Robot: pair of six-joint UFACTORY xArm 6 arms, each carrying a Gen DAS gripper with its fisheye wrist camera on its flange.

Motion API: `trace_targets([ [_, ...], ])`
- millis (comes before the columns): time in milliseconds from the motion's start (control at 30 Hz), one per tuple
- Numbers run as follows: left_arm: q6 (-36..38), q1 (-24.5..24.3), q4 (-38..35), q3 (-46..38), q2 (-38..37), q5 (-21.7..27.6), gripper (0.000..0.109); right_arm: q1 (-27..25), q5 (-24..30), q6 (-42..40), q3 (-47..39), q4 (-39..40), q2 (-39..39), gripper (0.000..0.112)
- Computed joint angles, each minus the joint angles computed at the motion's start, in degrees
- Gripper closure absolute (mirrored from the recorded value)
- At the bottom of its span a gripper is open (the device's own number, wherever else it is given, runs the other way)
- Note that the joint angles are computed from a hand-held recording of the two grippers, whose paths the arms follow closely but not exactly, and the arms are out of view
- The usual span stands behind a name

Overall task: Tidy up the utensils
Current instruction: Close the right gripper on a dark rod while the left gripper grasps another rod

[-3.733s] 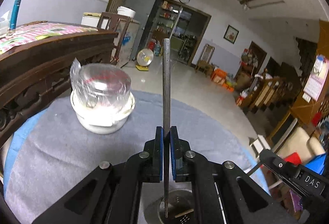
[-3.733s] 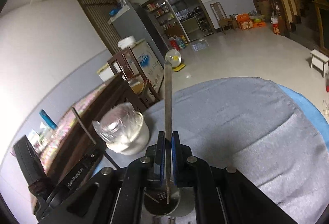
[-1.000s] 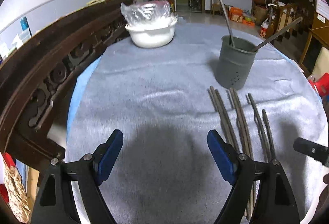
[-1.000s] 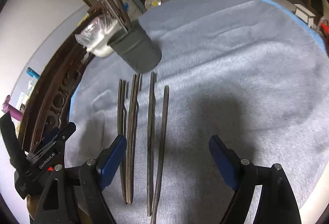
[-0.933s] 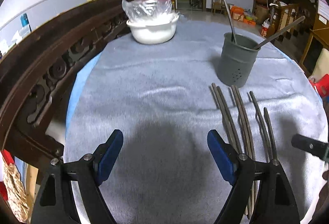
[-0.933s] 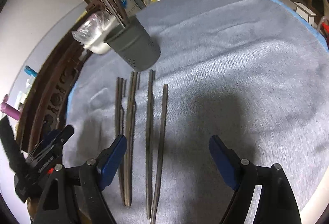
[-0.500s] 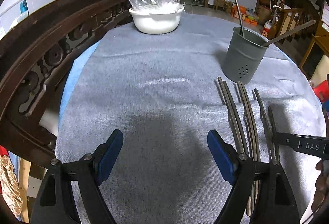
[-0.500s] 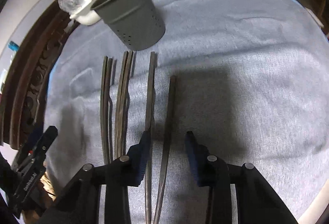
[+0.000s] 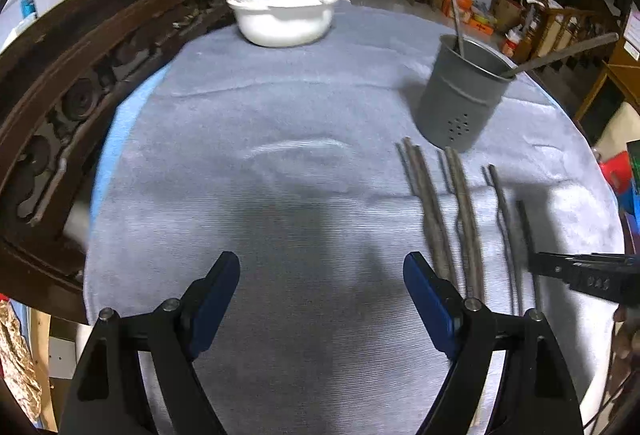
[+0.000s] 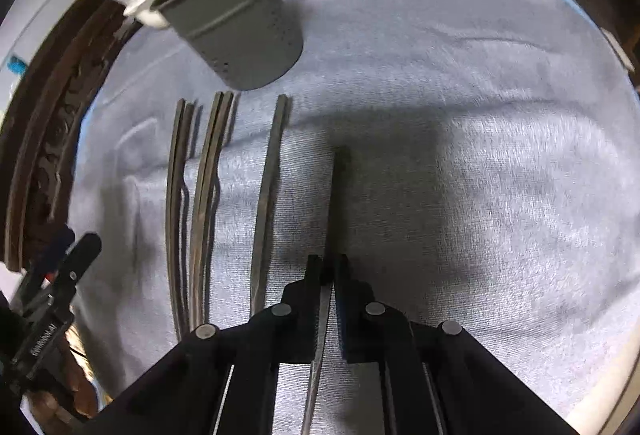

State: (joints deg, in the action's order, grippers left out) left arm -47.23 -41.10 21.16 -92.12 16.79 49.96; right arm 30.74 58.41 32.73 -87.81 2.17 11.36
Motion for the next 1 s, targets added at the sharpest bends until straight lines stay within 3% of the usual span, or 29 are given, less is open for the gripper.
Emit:
trace_targets([
  [100, 2.99, 0.09, -4.82, -6.06, 3.94, 3.86, 0.024, 0.16, -0.21, -1.17, -1.46, 0.5, 1.14, 0.102],
  [333, 5.23, 1.21, -13.96, -21.56, 13.91, 13.65, 0.024, -0.95, -7.0, -3.11, 6.54, 4.34, -3.56, 0.102],
  [467, 5.46, 0.52, -14.0, -24.61, 16.05, 15.69, 0.024, -1.65, -9.3, -4.96, 8.83, 6.71, -4.86, 0.102],
  [600, 5.96, 0.15, -13.05, -31.13, 20.58, 22.52, 0.024, -2.17, -10.72, -6.21, 11.55, 8.17, -6.97, 0.102],
  [733, 5.64, 0.2, -12.02, -29.54, 19.73, 22.34, 0.022, -2.79, -11.81, -7.64, 12.87, 9.78, -7.72, 0.102],
  [867, 6.03, 0.72, -12.2, -33.17, 21.91, 26.85, 0.023, -3.39, -12.31, -8.79, 14.04, 10.47, -8.5, 0.102],
  [1000, 5.62, 1.91, -16.07, -27.15, 18.14, 21.37, 0.023, -3.19, -13.12, -8.85, 15.46, 10.85, -9.41, 0.102],
])
